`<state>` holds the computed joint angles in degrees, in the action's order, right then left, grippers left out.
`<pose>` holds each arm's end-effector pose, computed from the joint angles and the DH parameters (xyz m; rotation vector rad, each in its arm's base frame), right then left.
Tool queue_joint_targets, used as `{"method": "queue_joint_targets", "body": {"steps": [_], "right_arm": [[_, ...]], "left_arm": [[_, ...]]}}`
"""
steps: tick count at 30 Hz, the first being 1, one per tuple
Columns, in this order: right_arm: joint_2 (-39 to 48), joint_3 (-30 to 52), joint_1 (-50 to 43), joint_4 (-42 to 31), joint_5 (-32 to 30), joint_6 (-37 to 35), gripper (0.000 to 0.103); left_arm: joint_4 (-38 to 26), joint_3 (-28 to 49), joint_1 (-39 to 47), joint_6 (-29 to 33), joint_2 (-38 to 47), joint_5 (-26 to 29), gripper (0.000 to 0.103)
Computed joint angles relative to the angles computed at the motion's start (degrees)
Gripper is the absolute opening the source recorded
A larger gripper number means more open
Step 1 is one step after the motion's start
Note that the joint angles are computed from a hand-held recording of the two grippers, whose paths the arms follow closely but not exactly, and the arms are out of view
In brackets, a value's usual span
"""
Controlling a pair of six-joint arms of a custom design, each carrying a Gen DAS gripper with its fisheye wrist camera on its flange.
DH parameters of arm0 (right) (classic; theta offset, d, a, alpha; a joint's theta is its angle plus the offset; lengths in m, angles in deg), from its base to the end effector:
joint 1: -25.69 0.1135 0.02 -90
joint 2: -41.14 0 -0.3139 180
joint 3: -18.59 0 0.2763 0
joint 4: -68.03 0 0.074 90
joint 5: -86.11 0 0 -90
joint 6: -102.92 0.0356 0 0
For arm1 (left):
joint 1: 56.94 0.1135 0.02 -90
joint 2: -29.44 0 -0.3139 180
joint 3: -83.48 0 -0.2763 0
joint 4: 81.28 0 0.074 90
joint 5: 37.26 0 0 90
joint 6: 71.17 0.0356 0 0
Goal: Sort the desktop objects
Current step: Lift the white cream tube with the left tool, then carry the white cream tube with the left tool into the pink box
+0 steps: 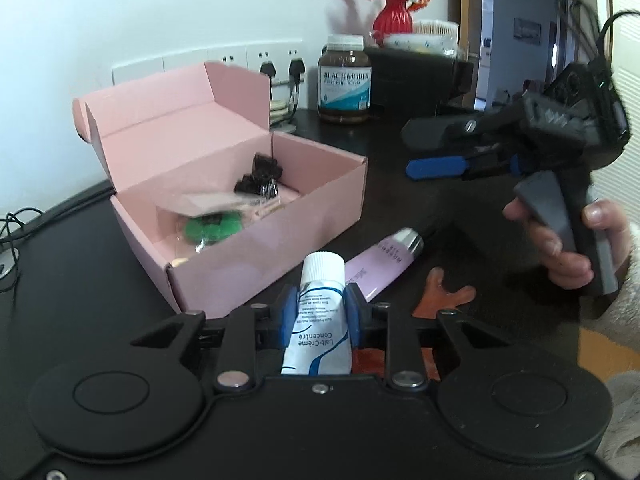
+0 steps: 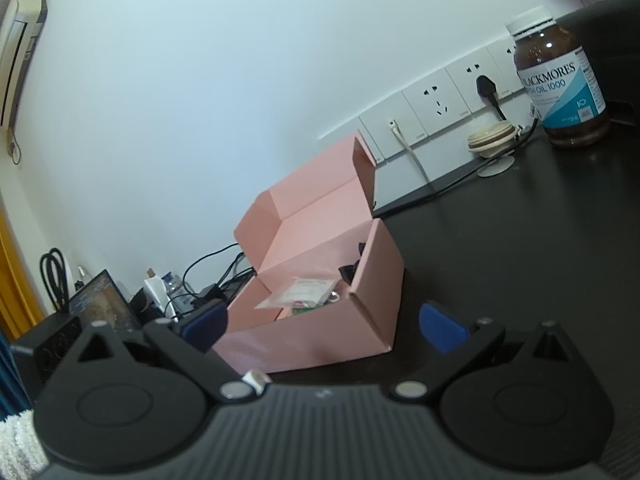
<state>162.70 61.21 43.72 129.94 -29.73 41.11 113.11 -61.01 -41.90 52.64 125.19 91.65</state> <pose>0.3173 0.1196 0.0787 -0.1550 1.9482 0.9658 0.2564 0.0457 0.1130 0.6576 2.0808 -0.3325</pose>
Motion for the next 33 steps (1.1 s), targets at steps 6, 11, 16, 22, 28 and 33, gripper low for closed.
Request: {"method": "queue_joint_targets", "body": {"steps": [6,11,16,22,28,33], "right_arm": [[-0.07,0.17,-0.12,-0.35,-0.29,0.05,0.102],[-0.25,-0.07,-0.17,-0.17,0.01,0.12,0.102],[-0.24,-0.54,-0.62,0.73,0.17,0.99,0.102],[-0.4,-0.59,-0.63,0.62,0.0,1.11,0.102],[-0.19,-0.53,-0.78,1.17,-0.64,1.24,0.102],[0.06,-0.38,-0.84,1.26,-1.02,1.29,0.102]], "left_arm": [[4.52,-2.33,1.59,-5.87,-7.64,1.08,0.026],[9.03,0.63,-2.06,-15.92,-7.95,-8.44,0.026],[10.28,5.66,-8.08,-18.59,-1.39,-19.8,0.026],[3.36,12.48,-12.12,-15.8,4.26,-22.55,0.026],[-3.23,15.41,-14.28,-12.36,6.65,-22.1,0.025],[-9.17,19.07,-12.68,-14.47,8.09,-18.61,0.025]]}}
